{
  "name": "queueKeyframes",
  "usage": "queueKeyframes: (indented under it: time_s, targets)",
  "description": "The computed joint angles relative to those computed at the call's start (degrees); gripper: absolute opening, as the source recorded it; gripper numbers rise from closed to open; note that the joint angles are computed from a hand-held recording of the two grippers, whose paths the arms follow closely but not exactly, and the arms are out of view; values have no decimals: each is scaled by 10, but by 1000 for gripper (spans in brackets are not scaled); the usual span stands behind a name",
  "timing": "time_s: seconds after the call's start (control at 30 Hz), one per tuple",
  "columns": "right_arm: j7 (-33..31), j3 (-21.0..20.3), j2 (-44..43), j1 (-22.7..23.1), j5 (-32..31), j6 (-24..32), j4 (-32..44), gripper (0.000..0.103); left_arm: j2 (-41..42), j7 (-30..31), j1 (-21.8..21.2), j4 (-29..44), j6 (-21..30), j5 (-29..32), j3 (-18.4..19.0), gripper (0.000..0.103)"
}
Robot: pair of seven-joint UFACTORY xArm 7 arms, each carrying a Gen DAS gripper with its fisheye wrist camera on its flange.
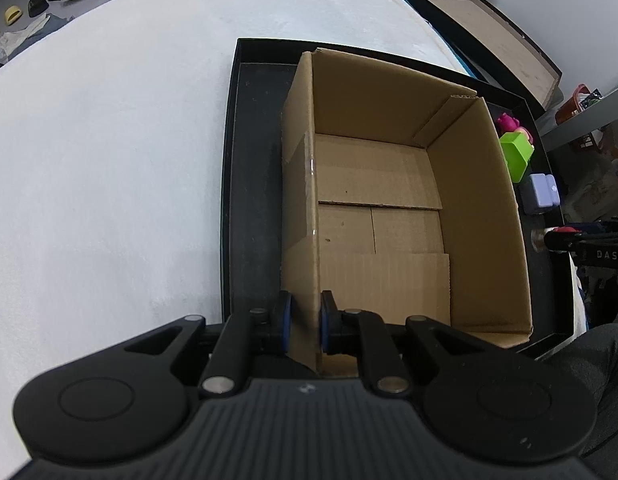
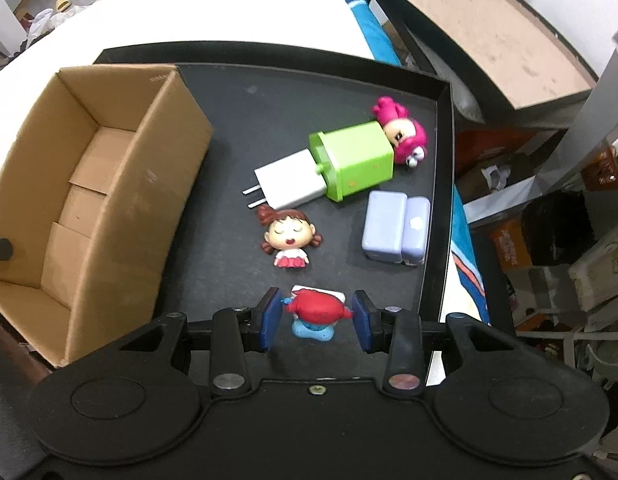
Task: Organize rigid objects
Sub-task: 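Grasp the blue figure with red hat on glass base with right gripper, then carry the blue figure into the cardboard box and open right gripper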
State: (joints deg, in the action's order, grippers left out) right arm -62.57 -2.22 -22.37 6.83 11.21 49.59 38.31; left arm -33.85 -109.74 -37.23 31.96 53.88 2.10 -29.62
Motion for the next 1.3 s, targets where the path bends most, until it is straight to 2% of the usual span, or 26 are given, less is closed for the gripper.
queueKeyframes:
  time_s: [0.7,0.9,1.3]
  targets:
    - [29,21,-104,59,0,10,-23,38,-32,-14,-7,-36,-29,-7,-4,13]
    - [41,22,-116,77,10,36,-4,38,-31,-19,-7,-35,-31,-2,-7,13]
    - [62,47,-130,121,26,43,-7,38,-51,-21,-15,-54,-45,-9,-5,14]
